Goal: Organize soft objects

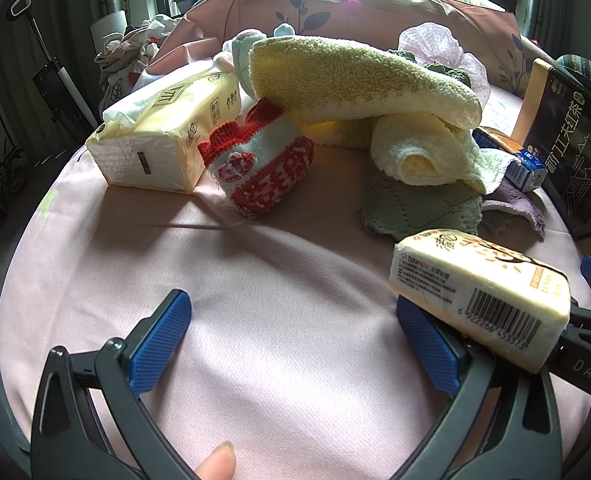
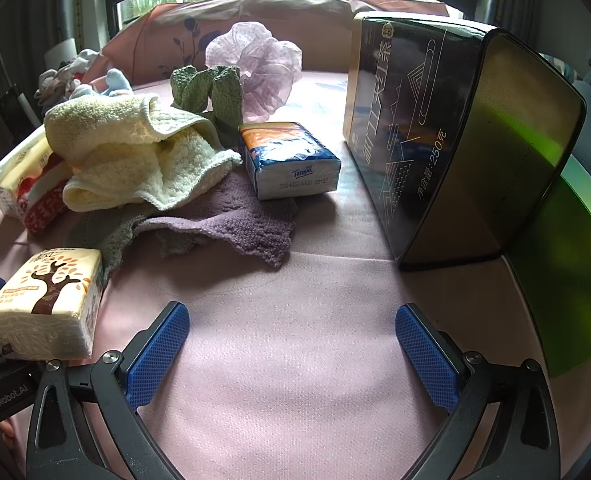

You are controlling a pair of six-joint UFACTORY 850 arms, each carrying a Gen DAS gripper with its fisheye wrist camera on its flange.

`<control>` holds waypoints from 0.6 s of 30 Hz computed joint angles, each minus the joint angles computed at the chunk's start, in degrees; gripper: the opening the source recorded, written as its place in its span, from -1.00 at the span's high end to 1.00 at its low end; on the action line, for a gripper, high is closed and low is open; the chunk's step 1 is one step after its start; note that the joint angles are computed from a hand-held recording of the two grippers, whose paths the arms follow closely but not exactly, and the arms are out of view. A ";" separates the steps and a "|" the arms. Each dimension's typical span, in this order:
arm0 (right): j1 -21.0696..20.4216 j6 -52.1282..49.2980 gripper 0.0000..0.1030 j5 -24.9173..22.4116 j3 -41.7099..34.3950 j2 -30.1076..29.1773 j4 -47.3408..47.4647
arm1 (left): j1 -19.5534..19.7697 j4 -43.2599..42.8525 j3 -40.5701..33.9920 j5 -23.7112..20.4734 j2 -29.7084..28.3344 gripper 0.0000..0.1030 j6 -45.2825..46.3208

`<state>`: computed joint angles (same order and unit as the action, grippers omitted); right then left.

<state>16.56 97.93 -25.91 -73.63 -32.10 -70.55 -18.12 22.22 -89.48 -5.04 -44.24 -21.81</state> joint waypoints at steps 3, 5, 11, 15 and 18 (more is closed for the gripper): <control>0.00 -0.02 -0.99 0.00 0.01 0.02 0.02 | 0.00 0.05 0.00 0.00 0.00 -0.99 -0.06; 0.00 0.01 -0.99 0.01 0.00 0.00 -0.01 | -0.01 0.22 0.01 0.01 0.00 -0.99 -0.24; -0.01 0.03 -0.99 0.02 0.02 0.01 -0.04 | 0.00 0.09 0.02 0.02 0.01 -0.99 -0.11; -0.02 -0.01 -0.99 0.02 0.04 0.04 -0.01 | -0.01 0.26 0.02 0.03 0.01 -0.99 -0.28; -0.02 0.04 -0.99 0.03 0.03 0.00 -0.05 | -0.01 0.34 0.03 0.04 0.01 -0.99 -0.36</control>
<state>16.54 97.97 -25.89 -73.60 -32.10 -70.60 -18.13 22.56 -89.45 -5.00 -44.23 -22.17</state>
